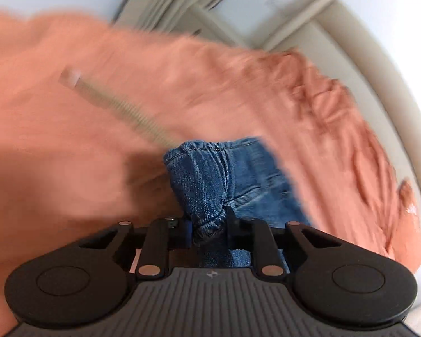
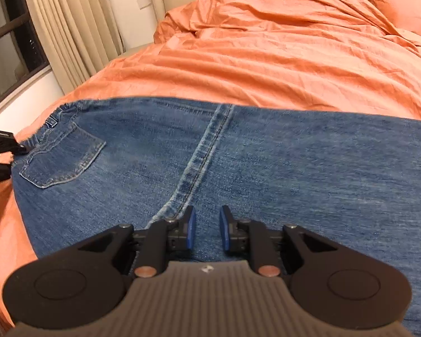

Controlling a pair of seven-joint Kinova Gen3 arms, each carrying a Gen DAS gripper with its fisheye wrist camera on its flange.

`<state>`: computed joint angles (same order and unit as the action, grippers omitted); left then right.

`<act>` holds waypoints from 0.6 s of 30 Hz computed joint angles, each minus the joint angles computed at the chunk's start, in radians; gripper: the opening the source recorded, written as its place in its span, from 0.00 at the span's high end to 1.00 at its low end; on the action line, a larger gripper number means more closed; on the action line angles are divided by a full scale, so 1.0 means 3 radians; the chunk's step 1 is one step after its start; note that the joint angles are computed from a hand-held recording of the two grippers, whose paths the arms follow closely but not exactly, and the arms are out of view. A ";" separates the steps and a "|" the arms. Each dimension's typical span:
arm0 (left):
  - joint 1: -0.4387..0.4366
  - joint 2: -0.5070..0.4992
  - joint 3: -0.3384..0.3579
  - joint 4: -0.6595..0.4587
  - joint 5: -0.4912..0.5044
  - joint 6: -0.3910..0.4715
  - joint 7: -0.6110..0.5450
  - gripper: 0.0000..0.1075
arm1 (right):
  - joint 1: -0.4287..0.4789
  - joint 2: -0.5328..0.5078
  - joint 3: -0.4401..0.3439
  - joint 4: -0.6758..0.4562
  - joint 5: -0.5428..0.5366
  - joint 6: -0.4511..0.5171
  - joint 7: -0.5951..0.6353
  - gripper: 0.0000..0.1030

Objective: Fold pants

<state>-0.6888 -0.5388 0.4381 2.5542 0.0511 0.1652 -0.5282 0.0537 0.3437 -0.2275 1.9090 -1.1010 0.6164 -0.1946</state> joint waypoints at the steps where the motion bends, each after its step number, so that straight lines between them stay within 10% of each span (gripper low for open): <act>1: 0.0000 -0.0107 0.0035 -0.0099 -0.0021 0.0136 -0.0014 0.82 | 0.0041 -0.0036 0.0006 0.0004 -0.0026 0.0052 -0.0007 0.84; 6: -0.0309 -0.0596 0.0716 -0.0756 -0.0187 0.0813 0.0067 0.84 | 0.0133 -0.0268 0.0225 -0.0092 0.0140 0.0416 -0.0275 0.83; 18: -0.1635 -0.1346 0.2569 -0.2609 0.0398 0.1871 -0.1129 0.84 | 0.0648 -0.0448 0.0794 -0.0301 0.0281 0.1229 -0.0540 0.80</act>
<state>-1.1795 -0.9426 1.2088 1.7715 0.1704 0.7264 -0.8669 0.2481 0.2093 0.0107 1.8187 -1.0167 0.9851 -0.3566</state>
